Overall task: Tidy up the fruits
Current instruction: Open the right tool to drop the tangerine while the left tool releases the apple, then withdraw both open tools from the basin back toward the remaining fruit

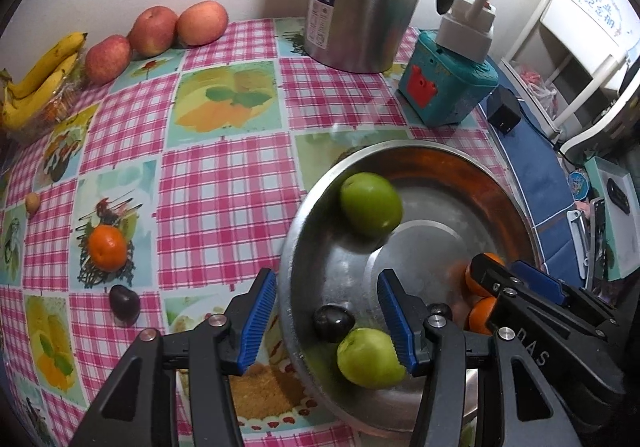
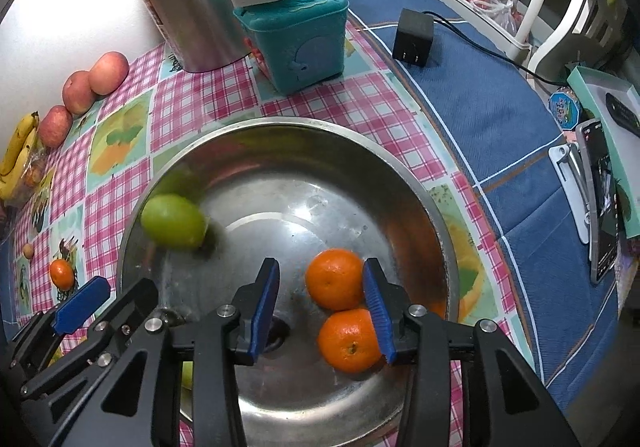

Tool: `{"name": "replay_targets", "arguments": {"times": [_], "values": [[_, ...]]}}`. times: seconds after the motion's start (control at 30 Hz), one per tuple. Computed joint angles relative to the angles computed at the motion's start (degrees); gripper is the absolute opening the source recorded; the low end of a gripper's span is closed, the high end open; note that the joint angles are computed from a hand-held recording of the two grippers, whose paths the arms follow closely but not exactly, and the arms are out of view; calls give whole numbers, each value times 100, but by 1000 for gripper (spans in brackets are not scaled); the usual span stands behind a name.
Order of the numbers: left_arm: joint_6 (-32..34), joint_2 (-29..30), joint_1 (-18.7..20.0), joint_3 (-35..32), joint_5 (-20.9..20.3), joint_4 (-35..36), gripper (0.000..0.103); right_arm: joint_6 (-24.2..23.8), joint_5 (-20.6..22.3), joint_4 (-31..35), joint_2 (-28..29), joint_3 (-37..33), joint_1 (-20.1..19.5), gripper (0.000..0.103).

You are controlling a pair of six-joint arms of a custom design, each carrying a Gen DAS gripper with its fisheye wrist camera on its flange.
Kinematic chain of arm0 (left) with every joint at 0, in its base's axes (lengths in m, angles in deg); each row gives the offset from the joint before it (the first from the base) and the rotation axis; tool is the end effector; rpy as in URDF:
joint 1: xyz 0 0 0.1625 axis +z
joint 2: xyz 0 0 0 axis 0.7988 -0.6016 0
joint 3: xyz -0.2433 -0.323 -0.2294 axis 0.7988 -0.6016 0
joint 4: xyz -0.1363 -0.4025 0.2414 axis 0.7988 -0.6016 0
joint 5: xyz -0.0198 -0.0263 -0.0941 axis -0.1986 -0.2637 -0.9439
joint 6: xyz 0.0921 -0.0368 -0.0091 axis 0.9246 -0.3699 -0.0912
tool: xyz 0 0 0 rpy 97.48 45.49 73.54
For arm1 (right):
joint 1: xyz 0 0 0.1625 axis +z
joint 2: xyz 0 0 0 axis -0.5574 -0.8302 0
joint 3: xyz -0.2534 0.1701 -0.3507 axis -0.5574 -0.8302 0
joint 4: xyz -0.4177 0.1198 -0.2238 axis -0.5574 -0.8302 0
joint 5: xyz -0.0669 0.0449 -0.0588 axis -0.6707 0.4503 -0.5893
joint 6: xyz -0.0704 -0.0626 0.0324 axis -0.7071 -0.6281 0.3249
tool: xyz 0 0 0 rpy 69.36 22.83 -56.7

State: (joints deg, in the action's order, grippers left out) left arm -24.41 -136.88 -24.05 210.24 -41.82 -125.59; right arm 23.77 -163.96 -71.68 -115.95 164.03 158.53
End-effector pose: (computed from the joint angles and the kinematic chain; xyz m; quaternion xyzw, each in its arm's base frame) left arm -0.1515 -0.2967 0.1772 0.1226 0.9415 -0.1417 0.2801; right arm 0.2600 -0.2762 0.0493 -0.0822 -0.8974 0.2146 0.3766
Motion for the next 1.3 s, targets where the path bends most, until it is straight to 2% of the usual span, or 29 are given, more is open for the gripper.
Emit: {"name": "replay_targets", "arguments": {"times": [0.23,0.43,0.7,0.9,1.3], "values": [[-335,-478,-9,23,21,558,57,160,-28,361,-82,-52,148,44],[-713,-1149,-70,115,-49,1129,57,329,36,560,-149,-56,281,44],[-1287,-1822,-305,159,-97,1919,57,498,187,777,-95,-101,474,44],[-1469,-2013,-357,119,-95,2112,57,572,243,948,-24,-156,613,44],[-1435,-1986,-235,113,-99,2053,57,653,174,1196,14,-264,646,44]]}}
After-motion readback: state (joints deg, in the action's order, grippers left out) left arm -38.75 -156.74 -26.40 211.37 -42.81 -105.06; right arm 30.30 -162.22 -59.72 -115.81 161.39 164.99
